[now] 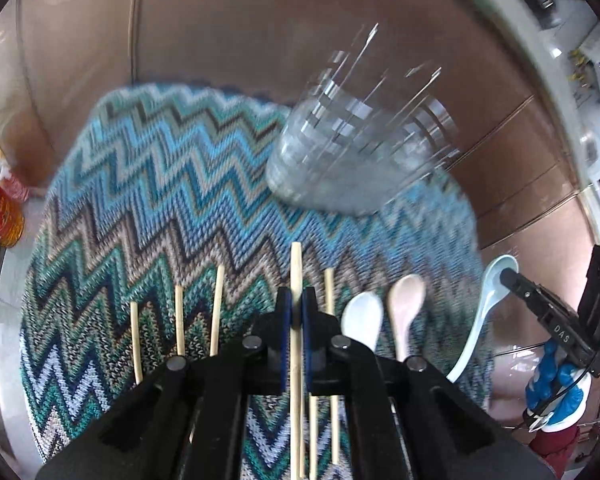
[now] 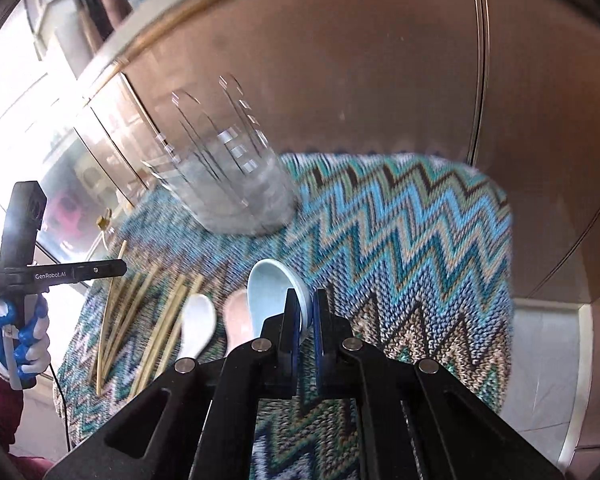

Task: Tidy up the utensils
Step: 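Close the left tool on a chopstick while the right tool grips the white spoon, then drop the chopstick into the caddy while the right tool drops the spoon in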

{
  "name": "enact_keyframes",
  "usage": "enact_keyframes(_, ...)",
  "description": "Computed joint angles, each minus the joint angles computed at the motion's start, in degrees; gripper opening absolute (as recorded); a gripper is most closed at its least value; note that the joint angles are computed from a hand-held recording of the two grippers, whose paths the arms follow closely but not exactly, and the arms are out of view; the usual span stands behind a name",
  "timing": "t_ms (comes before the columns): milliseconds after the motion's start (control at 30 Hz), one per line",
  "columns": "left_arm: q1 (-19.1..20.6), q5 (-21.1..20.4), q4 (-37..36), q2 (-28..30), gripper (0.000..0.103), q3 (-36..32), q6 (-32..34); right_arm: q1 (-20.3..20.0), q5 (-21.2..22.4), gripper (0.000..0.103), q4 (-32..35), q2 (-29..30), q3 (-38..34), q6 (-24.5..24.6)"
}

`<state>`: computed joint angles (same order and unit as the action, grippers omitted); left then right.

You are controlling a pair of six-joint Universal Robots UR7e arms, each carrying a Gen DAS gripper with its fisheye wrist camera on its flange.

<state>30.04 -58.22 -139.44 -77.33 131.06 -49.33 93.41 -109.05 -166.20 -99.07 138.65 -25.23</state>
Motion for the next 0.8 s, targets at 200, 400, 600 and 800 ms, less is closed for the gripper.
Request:
enact_keyframes(200, -5.68, 7.57, -4.70, -2.89, 0.005, -2.54, 2.99, 9.94, -4.31, 0.006, -6.91, 1.24, -2.41, 2.19)
enact_keyframes(400, -6.79, 16.93, -21.26, 3.07, 0.005, -8.30, 12.58, 17.63, -8.81, 0.006, -24.51, 11.85, -7.81, 0.43)
enact_keyframes(600, -4.33, 25.29, -41.19, 13.84, 0.005, -15.76, 25.01, 19.66, -12.79, 0.006, -43.02, 24.85, -13.89, -6.42)
enact_keyframes(800, -1.33, 31.21, -60.69, 25.45, 0.005, -21.70, 39.43, 16.84, -12.69, 0.006, -53.56, 32.70, -16.55, -11.81)
